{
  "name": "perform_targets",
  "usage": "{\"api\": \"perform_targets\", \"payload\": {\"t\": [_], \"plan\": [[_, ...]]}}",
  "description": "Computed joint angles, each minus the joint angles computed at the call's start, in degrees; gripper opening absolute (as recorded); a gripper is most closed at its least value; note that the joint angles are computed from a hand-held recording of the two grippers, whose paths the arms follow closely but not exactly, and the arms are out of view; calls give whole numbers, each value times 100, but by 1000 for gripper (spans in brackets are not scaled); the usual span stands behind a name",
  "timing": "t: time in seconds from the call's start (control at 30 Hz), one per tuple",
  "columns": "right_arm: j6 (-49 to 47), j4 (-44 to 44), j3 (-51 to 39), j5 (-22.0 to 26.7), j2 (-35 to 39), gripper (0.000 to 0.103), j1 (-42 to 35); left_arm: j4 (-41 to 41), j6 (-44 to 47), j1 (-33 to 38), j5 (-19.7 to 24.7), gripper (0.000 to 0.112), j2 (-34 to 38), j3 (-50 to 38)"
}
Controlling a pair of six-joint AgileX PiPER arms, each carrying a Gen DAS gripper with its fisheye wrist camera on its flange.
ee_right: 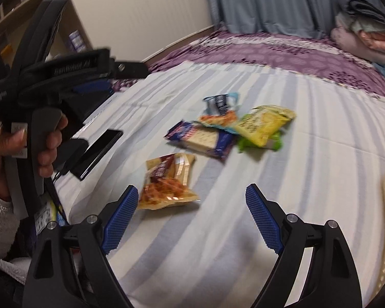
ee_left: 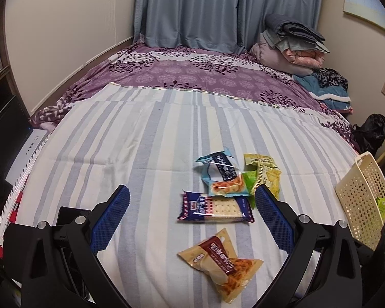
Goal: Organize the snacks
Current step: 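Move both tools back toward the remaining snack packs, then grasp the tan egg-roll pastry bag with the right tool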
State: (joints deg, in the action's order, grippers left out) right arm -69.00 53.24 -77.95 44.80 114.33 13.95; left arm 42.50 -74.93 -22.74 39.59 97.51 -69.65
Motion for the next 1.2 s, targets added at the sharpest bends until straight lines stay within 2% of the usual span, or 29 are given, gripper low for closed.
{"api": "perform_targets", "payload": {"t": [0.4, 0.6, 0.73, 0.87, 0.97, 1.2], "plan": [[712, -869, -1229, 57, 1096, 85, 956, -58, -123, 472, -298, 99, -252, 622], [1306, -1506, -1616, -211, 1434, 85, 1211, -113, -150, 623, -431, 99, -250, 791], [1456, -1759, -1542, -409, 1430, 84, 1330, -210, -85, 737, -524, 99, -186, 824], [1525, -1865, -1417, -658, 1379, 70, 1361, -265, -43, 807, -591, 99, -85, 832], [1512, -1832, -1428, -651, 1378, 62, 1311, -332, 17, 835, -628, 99, 16, 802], [1428, -1730, -1167, -704, 1183, 57, 1119, -501, 212, 844, -717, 99, 349, 635]]}}
